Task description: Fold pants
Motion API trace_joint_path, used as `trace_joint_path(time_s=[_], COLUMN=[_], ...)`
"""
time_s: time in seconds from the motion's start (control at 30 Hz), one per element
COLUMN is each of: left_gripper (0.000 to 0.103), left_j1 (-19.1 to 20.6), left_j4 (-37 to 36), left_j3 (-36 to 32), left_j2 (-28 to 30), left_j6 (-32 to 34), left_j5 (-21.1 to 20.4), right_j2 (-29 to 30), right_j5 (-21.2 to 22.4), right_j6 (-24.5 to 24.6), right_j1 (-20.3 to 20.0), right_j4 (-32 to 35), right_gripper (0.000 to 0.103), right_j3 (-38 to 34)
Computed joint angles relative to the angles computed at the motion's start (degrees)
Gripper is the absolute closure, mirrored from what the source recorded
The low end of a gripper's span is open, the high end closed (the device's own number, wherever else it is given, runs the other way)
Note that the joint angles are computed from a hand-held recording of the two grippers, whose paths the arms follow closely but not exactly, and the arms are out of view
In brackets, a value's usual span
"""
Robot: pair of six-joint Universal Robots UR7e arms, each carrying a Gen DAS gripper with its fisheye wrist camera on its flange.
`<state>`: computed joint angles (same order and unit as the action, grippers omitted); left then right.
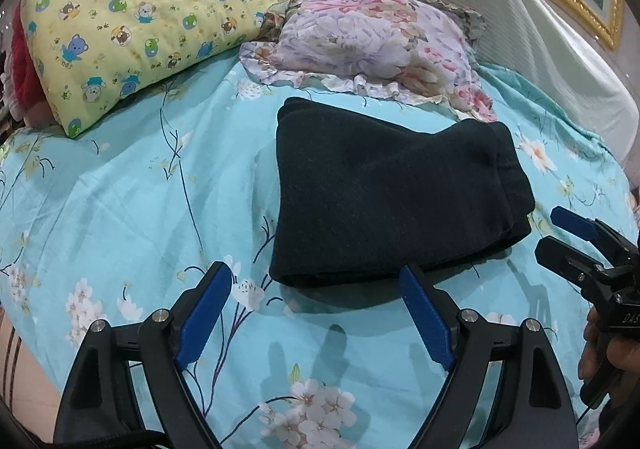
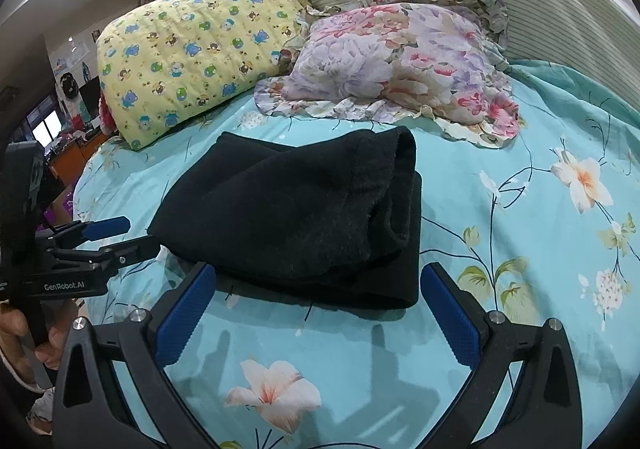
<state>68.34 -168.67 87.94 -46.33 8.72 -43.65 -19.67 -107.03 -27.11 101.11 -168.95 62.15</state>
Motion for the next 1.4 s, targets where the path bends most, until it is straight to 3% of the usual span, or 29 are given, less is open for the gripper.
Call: trace_joint_path(time_s=[0.57,1.4], left_gripper=[0.015,0.015], left_j1=[0.5,0.6], left_j4=[-3.9,-6.2], left_j3=[-0.1,0.6], left_j2=[1.6,1.9], left_j6=[2.9,5.2], left_j5=[2.5,2.4], right_j2=[2.3,2.5], right_j5=[-0.7,-0.3], right_j6=[-1.8,-1.4], right_j1=[0.3,0.1], right_j4=[0.0,-1.4], right_gripper=[0.001,0.001], right_j3=[-1.4,-1.1])
